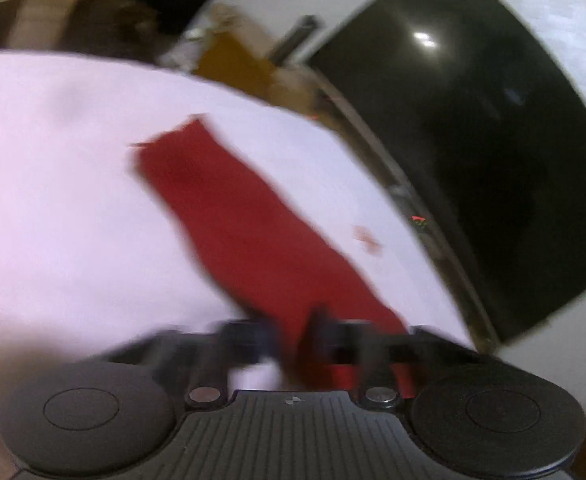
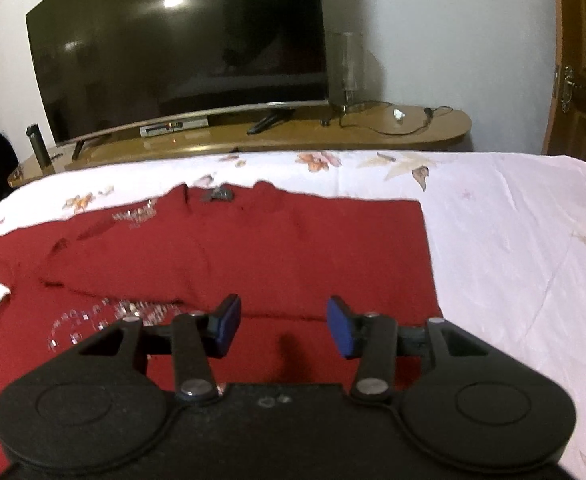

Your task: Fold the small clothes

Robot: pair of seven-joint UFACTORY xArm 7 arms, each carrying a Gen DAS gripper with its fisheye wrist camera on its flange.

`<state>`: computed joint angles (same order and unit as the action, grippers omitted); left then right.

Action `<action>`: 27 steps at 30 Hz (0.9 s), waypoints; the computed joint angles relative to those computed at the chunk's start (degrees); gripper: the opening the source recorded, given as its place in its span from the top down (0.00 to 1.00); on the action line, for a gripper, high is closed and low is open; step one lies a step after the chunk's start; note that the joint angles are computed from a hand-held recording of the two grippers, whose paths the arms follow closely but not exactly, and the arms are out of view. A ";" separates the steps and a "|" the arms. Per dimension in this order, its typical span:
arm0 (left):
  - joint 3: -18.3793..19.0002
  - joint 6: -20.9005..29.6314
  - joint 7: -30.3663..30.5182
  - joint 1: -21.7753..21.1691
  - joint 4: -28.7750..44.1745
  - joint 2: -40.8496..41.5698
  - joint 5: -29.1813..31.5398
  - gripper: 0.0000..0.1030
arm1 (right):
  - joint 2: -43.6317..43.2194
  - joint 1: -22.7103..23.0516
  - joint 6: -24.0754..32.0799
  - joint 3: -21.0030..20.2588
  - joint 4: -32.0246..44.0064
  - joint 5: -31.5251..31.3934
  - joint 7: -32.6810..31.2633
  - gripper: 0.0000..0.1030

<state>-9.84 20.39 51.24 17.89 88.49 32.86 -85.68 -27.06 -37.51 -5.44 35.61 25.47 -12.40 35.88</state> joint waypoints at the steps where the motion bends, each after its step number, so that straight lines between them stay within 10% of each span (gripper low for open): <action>1: -1.18 2.31 -1.61 1.89 0.79 0.94 -0.03 0.93 | -0.04 0.07 0.04 -0.04 0.14 0.20 0.18 0.55; 7: 0.30 -4.01 1.12 -3.07 0.99 -0.55 9.06 0.96 | -1.90 2.14 0.62 -2.39 -1.21 0.53 0.60 0.54; 14: -7.83 -6.72 23.47 -3.74 3.37 -3.12 -4.34 0.96 | -3.72 4.31 -0.46 -6.48 -4.02 1.74 -0.21 0.54; 18: -8.01 -5.10 25.87 -8.58 3.79 -5.39 -6.39 0.96 | -5.00 7.07 -0.86 -10.18 -6.31 3.30 -1.68 0.54; 27: -7.11 -9.71 22.78 -27.91 2.57 -4.39 14.13 0.96 | -11.02 12.38 1.07 -19.42 -11.81 5.84 -6.29 0.54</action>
<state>-16.96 10.68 74.02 -10.01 91.06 28.47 -71.54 -38.08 -25.13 -4.37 16.19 13.66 -6.56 29.59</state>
